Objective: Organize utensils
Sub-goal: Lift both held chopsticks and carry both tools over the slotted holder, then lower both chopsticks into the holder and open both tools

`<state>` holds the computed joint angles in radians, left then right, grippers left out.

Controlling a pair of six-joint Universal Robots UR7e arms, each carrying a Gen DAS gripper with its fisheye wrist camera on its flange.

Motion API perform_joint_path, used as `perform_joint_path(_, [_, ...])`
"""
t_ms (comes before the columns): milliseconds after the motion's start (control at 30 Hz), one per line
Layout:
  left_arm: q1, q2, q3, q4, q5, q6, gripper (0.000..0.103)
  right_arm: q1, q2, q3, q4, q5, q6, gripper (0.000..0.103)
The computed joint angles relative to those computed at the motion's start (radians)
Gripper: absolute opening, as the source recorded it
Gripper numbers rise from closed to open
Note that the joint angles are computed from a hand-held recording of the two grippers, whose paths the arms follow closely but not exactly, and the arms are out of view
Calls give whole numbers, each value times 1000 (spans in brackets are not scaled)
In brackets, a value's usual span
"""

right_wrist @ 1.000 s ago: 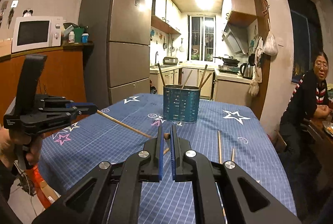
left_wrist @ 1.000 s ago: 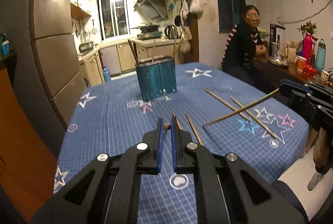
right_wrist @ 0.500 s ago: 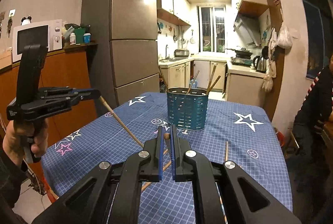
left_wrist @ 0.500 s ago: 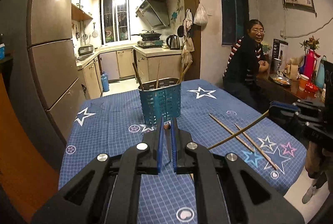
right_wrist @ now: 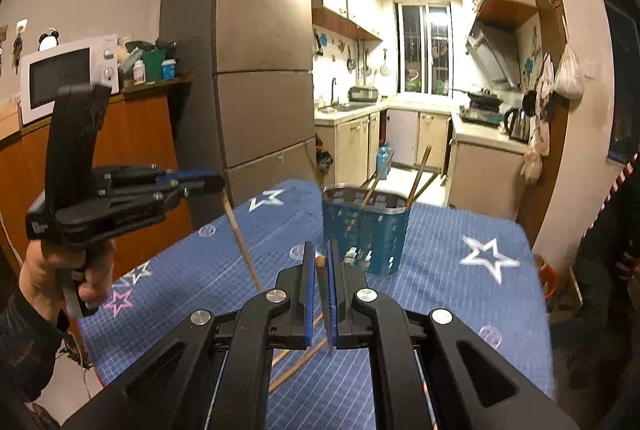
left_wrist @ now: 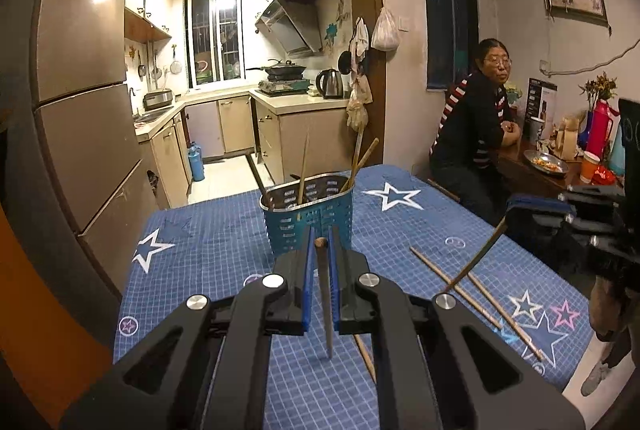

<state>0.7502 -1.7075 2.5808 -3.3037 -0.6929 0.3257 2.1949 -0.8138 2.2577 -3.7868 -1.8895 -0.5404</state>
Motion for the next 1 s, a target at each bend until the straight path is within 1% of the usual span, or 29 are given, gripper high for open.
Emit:
perform_joint_path(167, [-4, 45, -61, -35, -9, 47, 5, 2, -49, -69, 67, 20, -6, 7])
perform_joint_path(300, [-21, 78, -117, -59, -15, 85, 5, 6, -68, -139, 117, 31, -18, 7])
perform_joint_path(400, [-27, 121, -161, -86, -15, 117, 5, 3, -70, -185, 158, 39, -18, 7])
perform_joint_path(533, [-16, 183, -240, -114, -25, 152, 5, -13, -54, -278, 228, 54, -8, 7])
perform_joint_path(700, [8, 268, -351, -158, -36, 204, 5, -27, -9, -409, 299, 76, 11, 7])
perform_joint_path(833, [41, 318, -432, -177, -63, 227, 5, -32, 31, -504, 330, 84, 10, 7])
perform_joint_path(1000, [71, 357, -502, -203, -83, 265, 5, -37, 95, -622, 356, 85, 7, 7])
